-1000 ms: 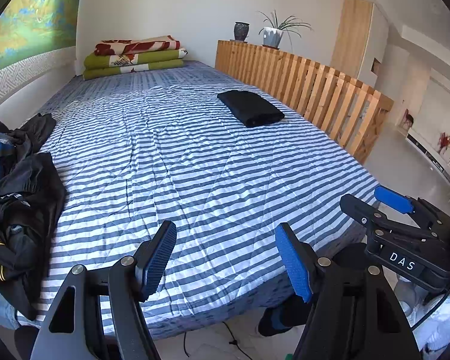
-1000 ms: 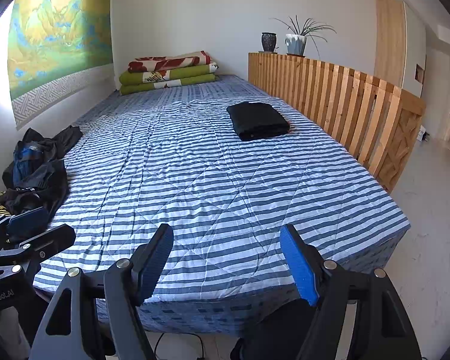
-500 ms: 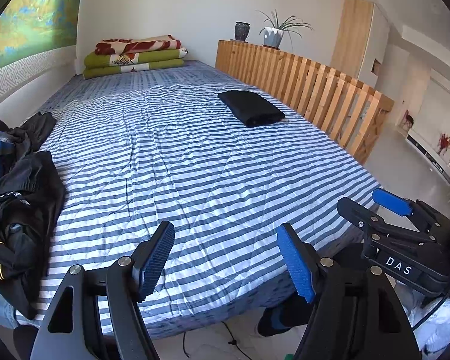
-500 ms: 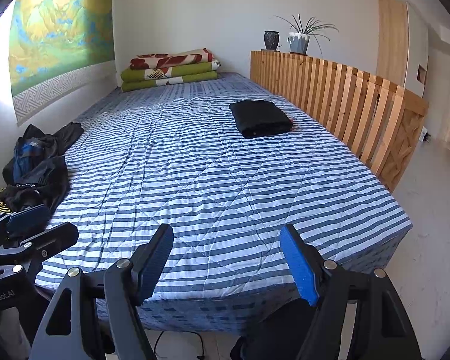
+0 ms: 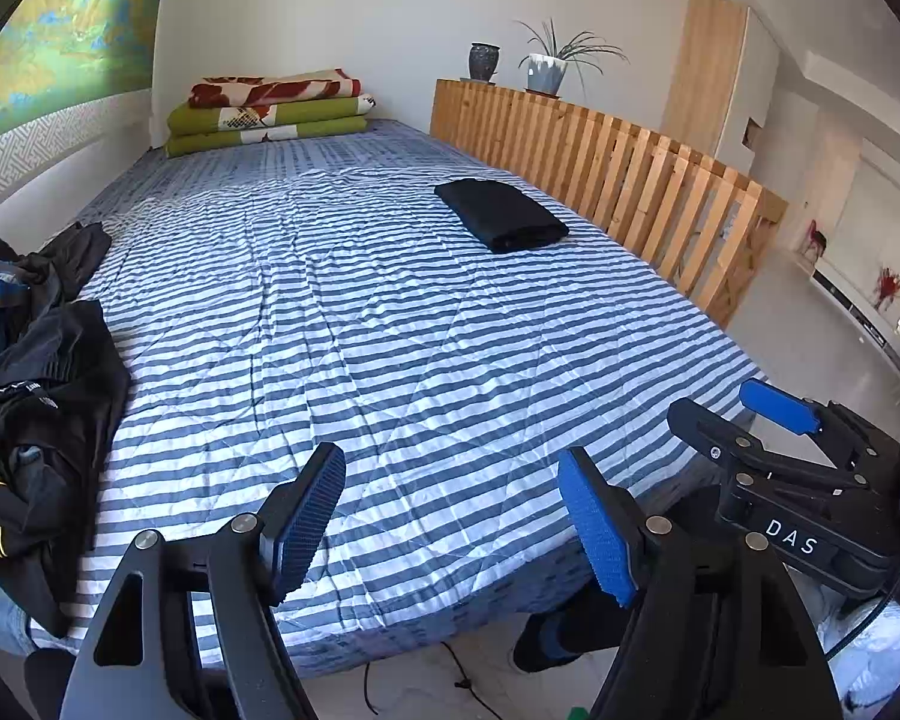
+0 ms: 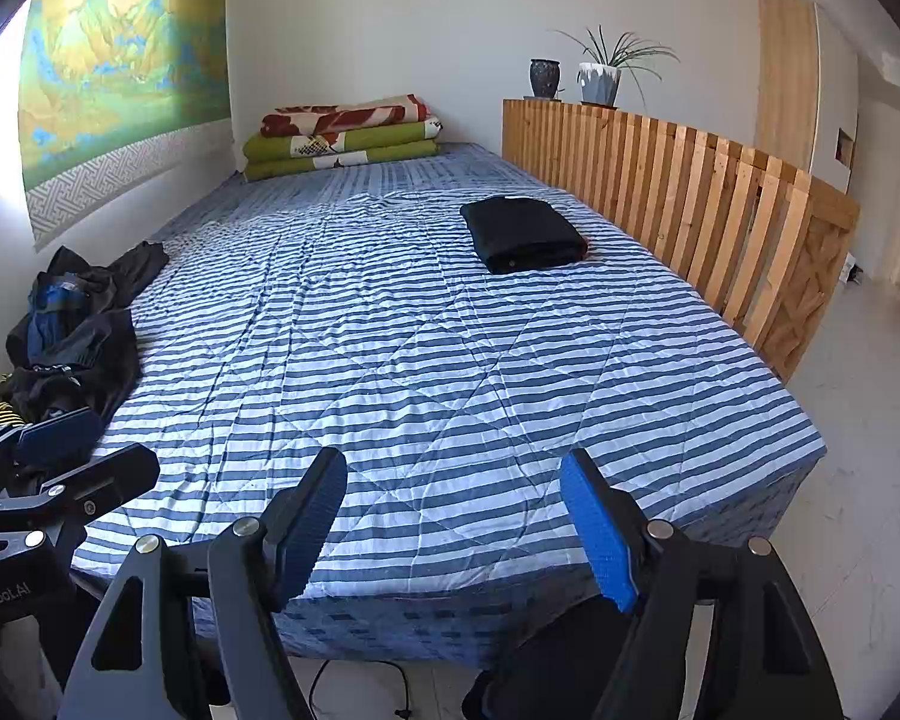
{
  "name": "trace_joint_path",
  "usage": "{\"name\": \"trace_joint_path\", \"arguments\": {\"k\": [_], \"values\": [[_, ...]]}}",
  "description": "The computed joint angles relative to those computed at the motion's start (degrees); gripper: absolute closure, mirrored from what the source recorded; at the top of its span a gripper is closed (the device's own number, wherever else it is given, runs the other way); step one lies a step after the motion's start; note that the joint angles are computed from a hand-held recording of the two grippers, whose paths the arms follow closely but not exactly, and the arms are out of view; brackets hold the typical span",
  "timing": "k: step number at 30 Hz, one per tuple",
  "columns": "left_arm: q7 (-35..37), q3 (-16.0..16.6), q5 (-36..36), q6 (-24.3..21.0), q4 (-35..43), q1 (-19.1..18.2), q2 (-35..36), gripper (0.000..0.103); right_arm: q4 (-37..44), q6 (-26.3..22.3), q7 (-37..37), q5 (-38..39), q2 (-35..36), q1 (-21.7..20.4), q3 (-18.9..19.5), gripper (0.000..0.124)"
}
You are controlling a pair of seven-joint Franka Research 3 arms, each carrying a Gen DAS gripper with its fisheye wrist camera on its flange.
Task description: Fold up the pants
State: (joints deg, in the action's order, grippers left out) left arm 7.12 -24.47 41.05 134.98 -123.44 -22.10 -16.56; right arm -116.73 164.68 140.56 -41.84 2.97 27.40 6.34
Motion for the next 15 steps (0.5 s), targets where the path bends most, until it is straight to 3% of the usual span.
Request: {"name": "trace_joint_path", "arguments": {"k": [15], "values": [[-1.24,-0.32,1.35,-2.78,0.34,0.09,0.06,0.019,0.16,-0.03,-2.65,2.49,0.87,0.63,-0.17,0.054]]}}
